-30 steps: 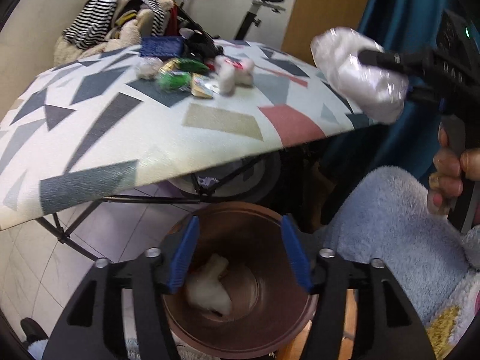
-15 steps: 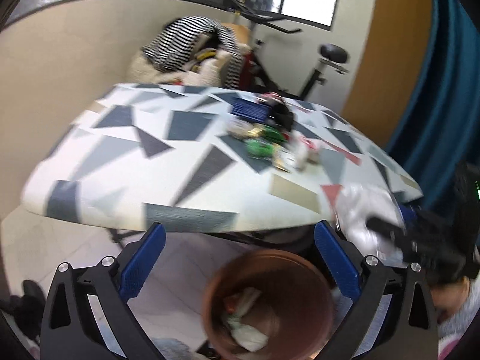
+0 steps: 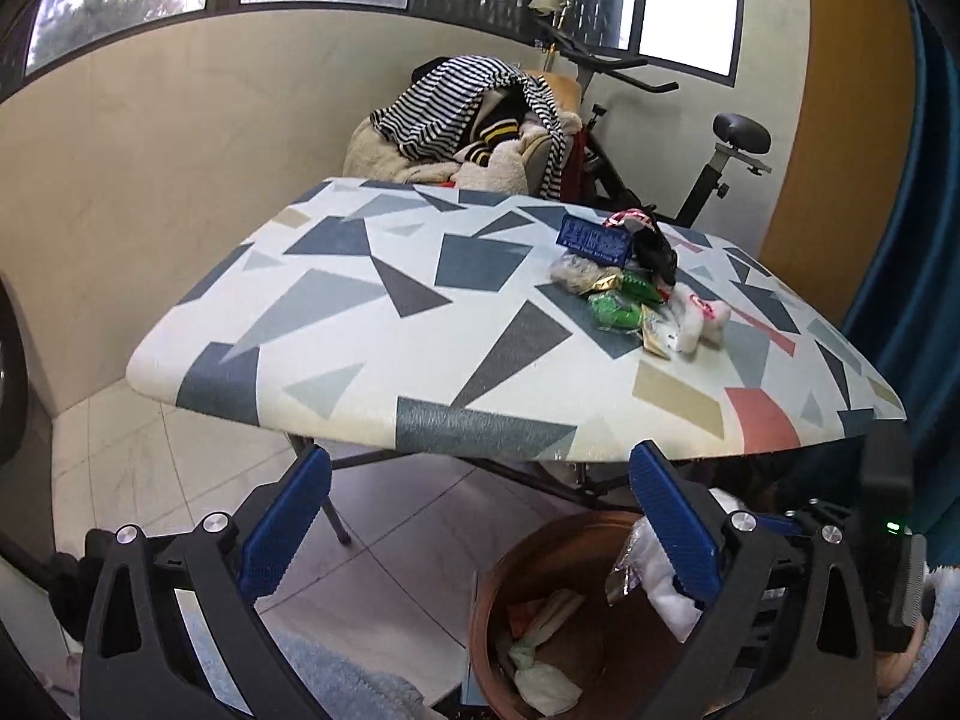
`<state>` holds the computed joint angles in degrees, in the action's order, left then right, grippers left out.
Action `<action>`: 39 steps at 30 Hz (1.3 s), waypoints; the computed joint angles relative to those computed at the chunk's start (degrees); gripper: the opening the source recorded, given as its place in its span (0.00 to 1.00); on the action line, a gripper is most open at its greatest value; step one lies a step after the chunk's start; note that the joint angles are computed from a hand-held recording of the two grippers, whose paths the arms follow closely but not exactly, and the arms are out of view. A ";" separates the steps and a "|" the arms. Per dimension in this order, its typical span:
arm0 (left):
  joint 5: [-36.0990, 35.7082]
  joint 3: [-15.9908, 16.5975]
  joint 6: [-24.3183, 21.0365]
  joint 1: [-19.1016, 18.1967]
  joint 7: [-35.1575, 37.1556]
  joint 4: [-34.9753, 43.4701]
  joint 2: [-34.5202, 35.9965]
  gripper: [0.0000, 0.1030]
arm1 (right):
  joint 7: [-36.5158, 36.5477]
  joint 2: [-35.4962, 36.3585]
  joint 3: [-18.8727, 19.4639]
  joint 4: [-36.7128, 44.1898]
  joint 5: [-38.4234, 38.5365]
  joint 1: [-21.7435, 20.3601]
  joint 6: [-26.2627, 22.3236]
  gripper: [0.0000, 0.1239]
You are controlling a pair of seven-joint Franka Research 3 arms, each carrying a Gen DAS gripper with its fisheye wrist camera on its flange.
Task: Collect trash
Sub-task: 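Lower the white plastic bag with the right gripper and release it into the bin, then move both grippers back toward the remaining items on the table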
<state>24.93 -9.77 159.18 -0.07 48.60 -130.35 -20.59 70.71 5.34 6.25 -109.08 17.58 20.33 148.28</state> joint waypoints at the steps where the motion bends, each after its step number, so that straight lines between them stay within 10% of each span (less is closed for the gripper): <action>1: 0.01 -0.01 -0.01 -0.02 -0.01 -0.02 0.19 0.94 | 1.73 0.55 -0.21 0.50 -0.97 0.11 -1.17 0.61; 39: -2.01 0.33 -3.31 -1.75 2.58 0.48 2.26 0.94 | 7.39 0.58 -0.93 0.06 -0.19 -1.44 2.50 0.78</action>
<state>22.91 -9.44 155.87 -1.82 51.18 -129.88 -18.33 78.10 5.92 5.33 -109.01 17.39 18.89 150.78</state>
